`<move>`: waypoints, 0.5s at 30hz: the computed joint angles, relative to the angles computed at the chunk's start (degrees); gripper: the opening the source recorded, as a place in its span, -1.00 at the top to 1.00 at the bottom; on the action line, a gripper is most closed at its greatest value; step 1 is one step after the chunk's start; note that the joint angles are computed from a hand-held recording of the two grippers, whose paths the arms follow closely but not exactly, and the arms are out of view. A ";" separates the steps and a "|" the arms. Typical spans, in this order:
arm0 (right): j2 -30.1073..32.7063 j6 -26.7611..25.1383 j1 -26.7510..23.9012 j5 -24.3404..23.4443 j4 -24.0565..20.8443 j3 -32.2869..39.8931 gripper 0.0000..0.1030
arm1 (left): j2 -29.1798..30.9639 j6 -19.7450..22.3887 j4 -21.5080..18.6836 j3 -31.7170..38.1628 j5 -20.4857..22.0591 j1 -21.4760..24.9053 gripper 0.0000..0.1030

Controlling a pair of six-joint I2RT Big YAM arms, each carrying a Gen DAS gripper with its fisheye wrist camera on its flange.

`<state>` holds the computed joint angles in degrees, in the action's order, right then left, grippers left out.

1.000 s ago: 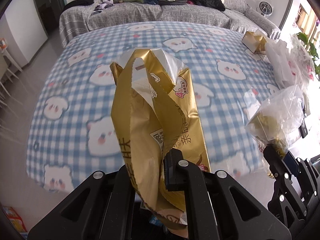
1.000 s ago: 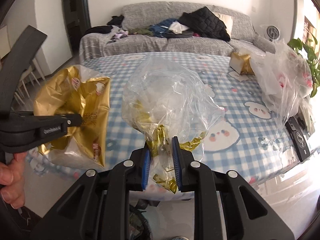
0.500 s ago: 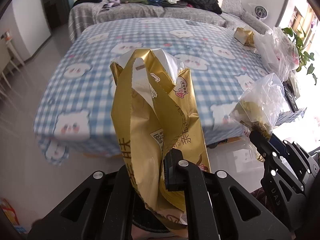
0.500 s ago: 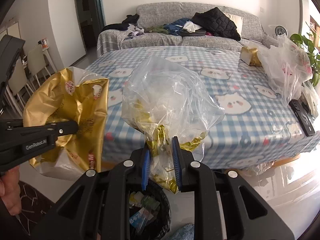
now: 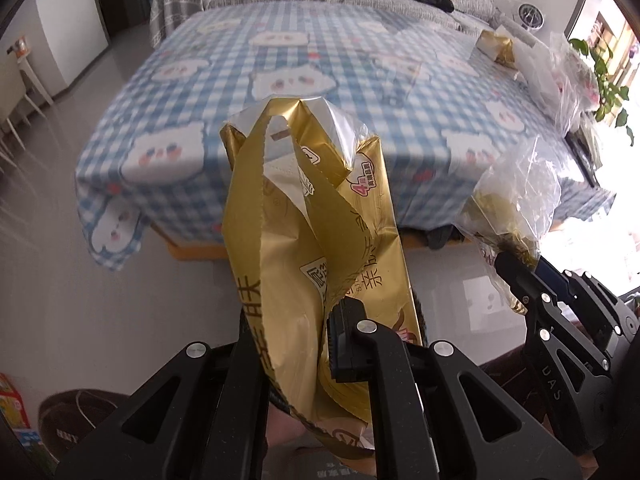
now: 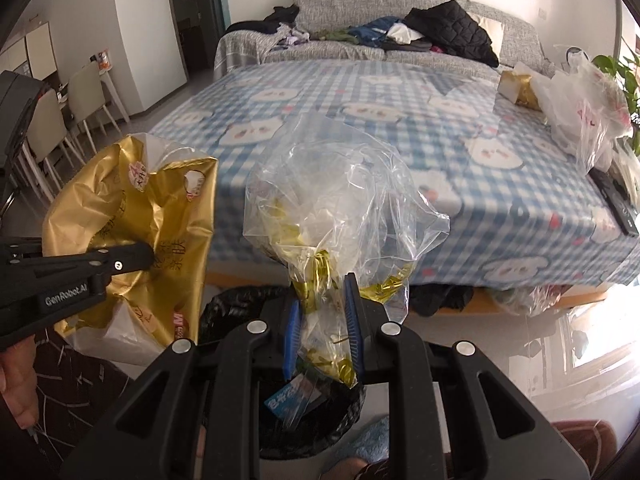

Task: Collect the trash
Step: 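Carry the gold snack bag and clear bag down over the black wastebasket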

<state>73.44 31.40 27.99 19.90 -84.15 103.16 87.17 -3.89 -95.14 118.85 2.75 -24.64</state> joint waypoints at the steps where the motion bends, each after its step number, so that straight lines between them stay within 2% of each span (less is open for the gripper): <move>1: -0.24 0.36 0.62 0.19 -0.04 -0.59 0.63 | -0.60 0.07 0.32 -1.25 0.10 0.08 0.91; 9: -0.67 2.35 3.03 0.78 -0.16 -3.78 0.63 | -5.06 -0.33 3.67 -13.10 -0.08 1.22 0.91; 15: -0.72 2.30 2.96 -1.08 2.19 -7.77 0.63 | -6.76 -0.60 6.26 -19.08 -0.97 1.25 0.90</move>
